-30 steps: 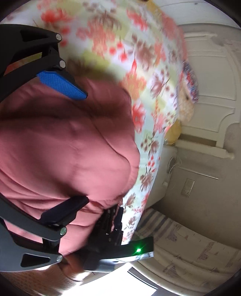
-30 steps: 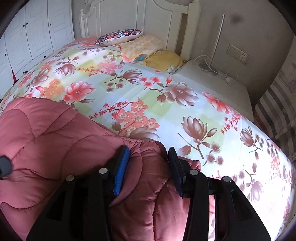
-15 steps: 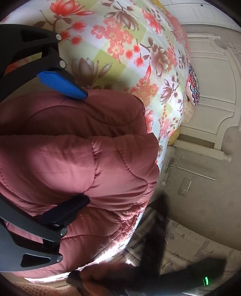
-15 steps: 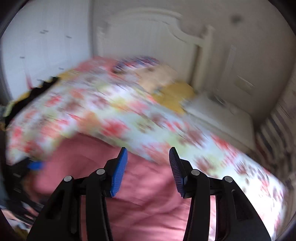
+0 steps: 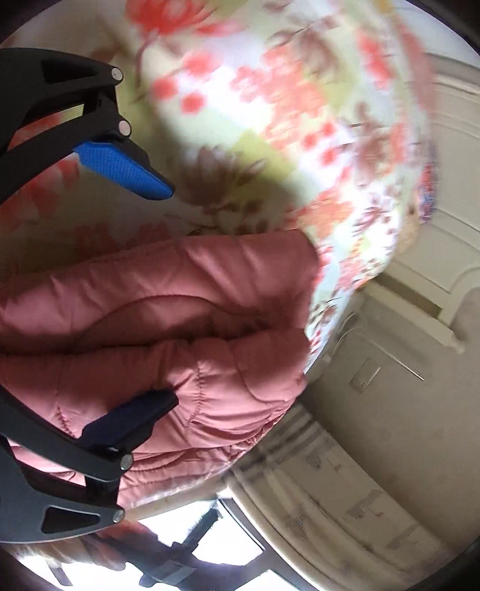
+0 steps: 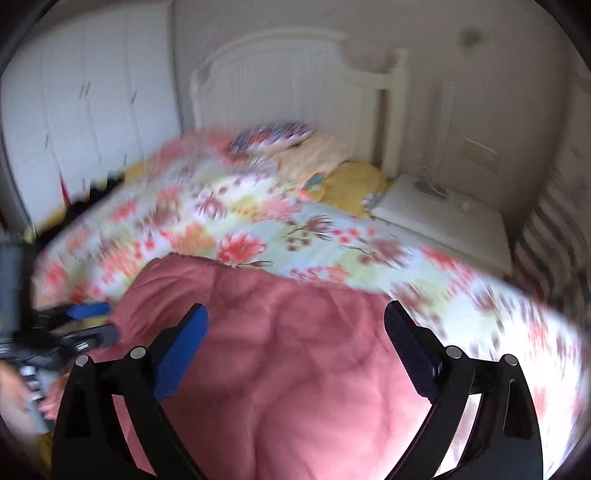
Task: Fold large clothes
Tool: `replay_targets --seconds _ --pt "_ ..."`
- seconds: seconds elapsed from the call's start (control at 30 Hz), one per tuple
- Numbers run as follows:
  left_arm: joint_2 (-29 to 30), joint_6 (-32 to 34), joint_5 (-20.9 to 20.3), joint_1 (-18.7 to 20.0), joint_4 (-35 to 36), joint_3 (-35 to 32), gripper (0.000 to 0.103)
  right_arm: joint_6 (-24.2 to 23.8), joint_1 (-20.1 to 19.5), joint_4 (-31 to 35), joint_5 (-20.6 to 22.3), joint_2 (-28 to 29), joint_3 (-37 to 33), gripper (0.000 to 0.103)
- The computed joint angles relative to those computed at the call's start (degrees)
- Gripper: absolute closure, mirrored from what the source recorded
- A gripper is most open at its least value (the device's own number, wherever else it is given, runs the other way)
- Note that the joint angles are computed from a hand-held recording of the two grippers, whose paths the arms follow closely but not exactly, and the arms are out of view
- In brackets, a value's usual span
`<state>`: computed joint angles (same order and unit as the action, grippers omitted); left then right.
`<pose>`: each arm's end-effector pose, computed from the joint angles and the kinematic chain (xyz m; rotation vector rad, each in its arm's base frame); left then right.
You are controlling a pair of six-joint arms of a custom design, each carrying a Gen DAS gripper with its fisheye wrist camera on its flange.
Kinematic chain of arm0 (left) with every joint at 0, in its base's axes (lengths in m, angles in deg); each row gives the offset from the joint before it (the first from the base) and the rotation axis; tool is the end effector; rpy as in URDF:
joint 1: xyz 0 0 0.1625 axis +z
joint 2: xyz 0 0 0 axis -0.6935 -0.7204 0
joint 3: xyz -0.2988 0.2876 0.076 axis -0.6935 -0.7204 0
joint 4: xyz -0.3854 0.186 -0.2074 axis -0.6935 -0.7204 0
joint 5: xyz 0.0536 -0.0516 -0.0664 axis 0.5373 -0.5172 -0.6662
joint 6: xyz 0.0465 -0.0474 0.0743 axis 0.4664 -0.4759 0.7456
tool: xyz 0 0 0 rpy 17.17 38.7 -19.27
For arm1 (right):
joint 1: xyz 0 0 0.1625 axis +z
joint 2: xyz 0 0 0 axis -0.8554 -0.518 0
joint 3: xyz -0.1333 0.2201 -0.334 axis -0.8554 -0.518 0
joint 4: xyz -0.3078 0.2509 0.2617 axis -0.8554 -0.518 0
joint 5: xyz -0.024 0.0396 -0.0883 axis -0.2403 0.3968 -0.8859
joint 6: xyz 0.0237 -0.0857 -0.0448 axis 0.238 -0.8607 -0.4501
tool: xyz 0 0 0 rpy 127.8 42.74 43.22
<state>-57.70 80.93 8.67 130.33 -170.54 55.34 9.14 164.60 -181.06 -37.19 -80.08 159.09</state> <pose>0.1056 -0.7181 0.3391 0.2563 2.8047 -0.8641 0.3184 -0.7794 0.0344 0.8753 -2.3769 0.8235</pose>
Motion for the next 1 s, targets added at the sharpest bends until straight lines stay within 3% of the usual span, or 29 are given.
replay_targets --seconds 0.1,0.13,0.23,0.33,0.37,0.43,0.47,0.5,0.57,0.6,0.63,0.67,0.8,0.93,1.0 --pt "1.4 -3.4 -6.7 2.4 5.5 -3.2 0.002 11.9 -3.5 0.8 5.8 -8.5 10.8 0.011" --pt "2.0 -4.2 -9.2 3.1 7.5 -4.4 0.002 17.3 -5.5 3.1 9.5 -11.5 14.2 0.010" --pt "2.5 -3.5 -11.6 3.6 8.3 -4.9 0.002 26.8 -10.1 7.8 19.6 -16.0 20.3 0.010" --pt "2.9 -2.6 -12.5 3.9 9.1 -5.4 0.002 28.5 -12.6 11.8 25.6 -15.7 21.9 0.009" --pt "2.9 -2.4 -12.8 3.8 9.1 -5.2 0.002 28.4 -13.3 11.2 28.4 -15.1 22.2 0.005" --pt "3.2 -1.6 -13.3 3.6 10.2 -5.5 0.006 28.6 -14.2 11.6 33.0 -13.6 21.3 0.004" --pt "3.9 -1.7 -16.1 3.9 12.2 -6.2 0.020 27.6 -14.0 11.4 33.7 -13.0 20.8 0.004" --pt "4.0 -2.3 -18.0 4.2 13.0 -6.3 0.024 26.2 -13.6 12.3 33.8 -12.1 19.7 0.004" --pt "4.1 -2.0 -17.7 3.6 12.1 -6.0 0.037 24.2 -13.0 10.3 33.5 -11.1 19.2 0.004" --pt "4.3 -1.9 -17.8 3.0 11.6 -6.1 0.046 22.6 -12.7 7.9 33.2 -11.0 19.8 0.013" --pt "4.5 -1.8 -17.9 2.5 11.3 -6.3 0.049 21.1 -12.5 5.7 32.9 -11.1 20.3 0.023" --pt "5.3 -1.3 -16.8 1.0 10.8 -7.0 0.052 19.9 -12.2 3.8 32.7 -11.8 21.2 0.025" --pt "9.6 1.2 -13.6 -3.8 9.6 -10.7 0.055 15.9 -11.0 -3.2 28.7 -13.2 22.3 0.033" --pt "18.2 0.2 -16.5 -6.1 10.7 -19.3 0.055 15.3 -11.1 -7.0 25.8 -15.1 20.6 0.033" --pt "23.4 -0.3 -14.6 -6.9 11.2 -24.1 0.055 14.6 -11.7 -7.6 24.3 -15.9 18.7 0.033"
